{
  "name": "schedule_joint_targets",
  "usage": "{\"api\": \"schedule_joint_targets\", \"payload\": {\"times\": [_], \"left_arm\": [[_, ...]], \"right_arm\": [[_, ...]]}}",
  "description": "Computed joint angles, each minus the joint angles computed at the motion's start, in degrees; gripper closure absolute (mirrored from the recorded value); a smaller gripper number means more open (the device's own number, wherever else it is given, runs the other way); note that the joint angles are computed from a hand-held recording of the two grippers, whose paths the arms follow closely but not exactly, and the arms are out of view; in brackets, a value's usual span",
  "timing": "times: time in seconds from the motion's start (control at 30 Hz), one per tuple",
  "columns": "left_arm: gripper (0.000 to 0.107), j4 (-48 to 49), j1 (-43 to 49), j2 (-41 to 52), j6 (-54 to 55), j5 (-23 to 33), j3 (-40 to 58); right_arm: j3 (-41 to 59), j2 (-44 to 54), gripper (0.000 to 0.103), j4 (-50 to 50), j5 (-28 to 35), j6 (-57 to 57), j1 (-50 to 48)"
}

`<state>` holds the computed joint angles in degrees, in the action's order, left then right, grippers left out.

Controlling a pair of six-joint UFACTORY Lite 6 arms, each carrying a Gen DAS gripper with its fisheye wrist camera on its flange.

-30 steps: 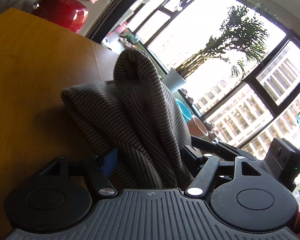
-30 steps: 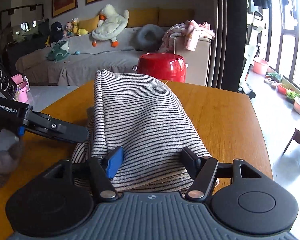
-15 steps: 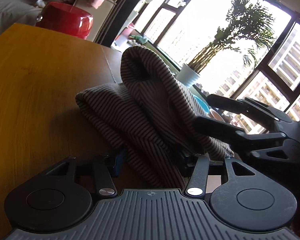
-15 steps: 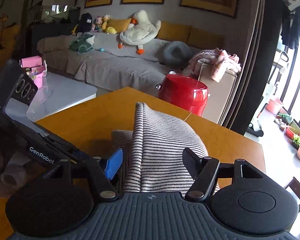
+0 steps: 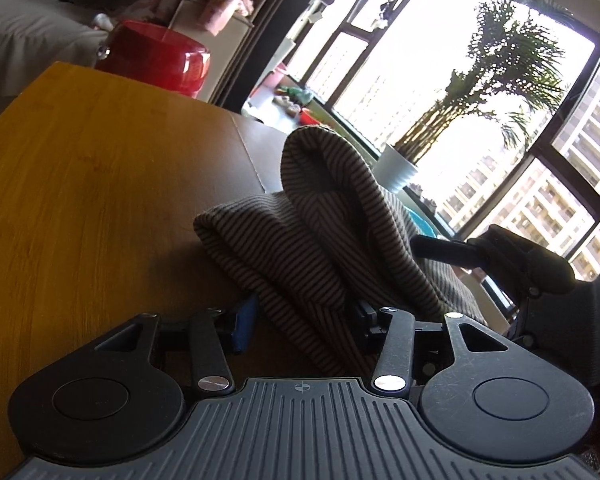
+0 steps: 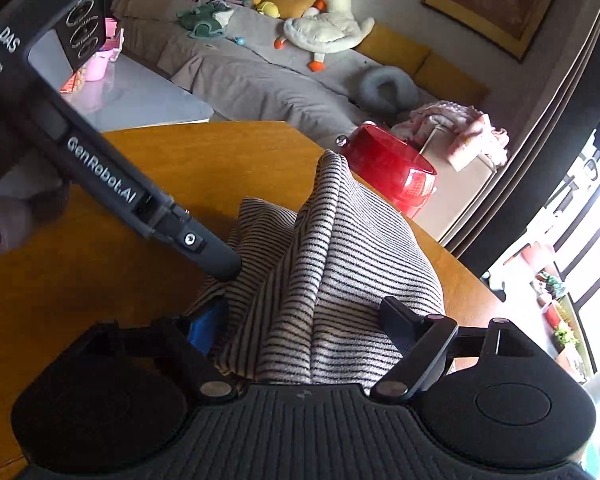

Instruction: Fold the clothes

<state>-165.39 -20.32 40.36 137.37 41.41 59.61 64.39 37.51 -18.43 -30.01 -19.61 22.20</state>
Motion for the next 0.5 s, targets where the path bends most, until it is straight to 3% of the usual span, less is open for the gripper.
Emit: {"api": "schedule_joint_targets", "payload": {"times": [0.07, 0.1, 0.13, 0.2, 0.27, 0.37, 0.5], "left_arm": [[0.056, 0.9, 0.3, 0.4, -1.2, -0.7, 1.0], [0.056, 1.9, 0.4, 0.7, -2.2, -1.1, 1.7], [0.057, 4.9, 1.1, 1.3, -4.9, -0.7, 2.5], [0.065, 10.8, 2.2, 2.7, -10.1, 0.2, 4.2], [0.066, 14.2, 2.6, 3.6, -12.9, 0.9, 5.5], [0.066, 18.8, 3.2, 5.5, -17.2, 2.3, 7.9], [0.066, 22.7, 3.2, 8.8, -21.3, 2.1, 12.6]], "right_arm": [[0.4, 1.2, 0.022, 3.1, -1.8, -1.7, 0.2], [0.3, 1.5, 0.028, 4.7, -2.9, -4.0, 0.2], [-0.3, 1.5, 0.046, 4.3, -4.4, -3.9, -0.3], [0.6, 0.3, 0.061, -1.3, -2.7, 3.5, -2.3], [1.8, -1.8, 0.082, -8.8, -0.4, 15.5, -4.9], [4.3, -4.2, 0.084, -19.0, 0.8, 33.5, -8.6], [7.4, -5.0, 0.085, -37.6, -4.5, 57.4, -13.5]]}}
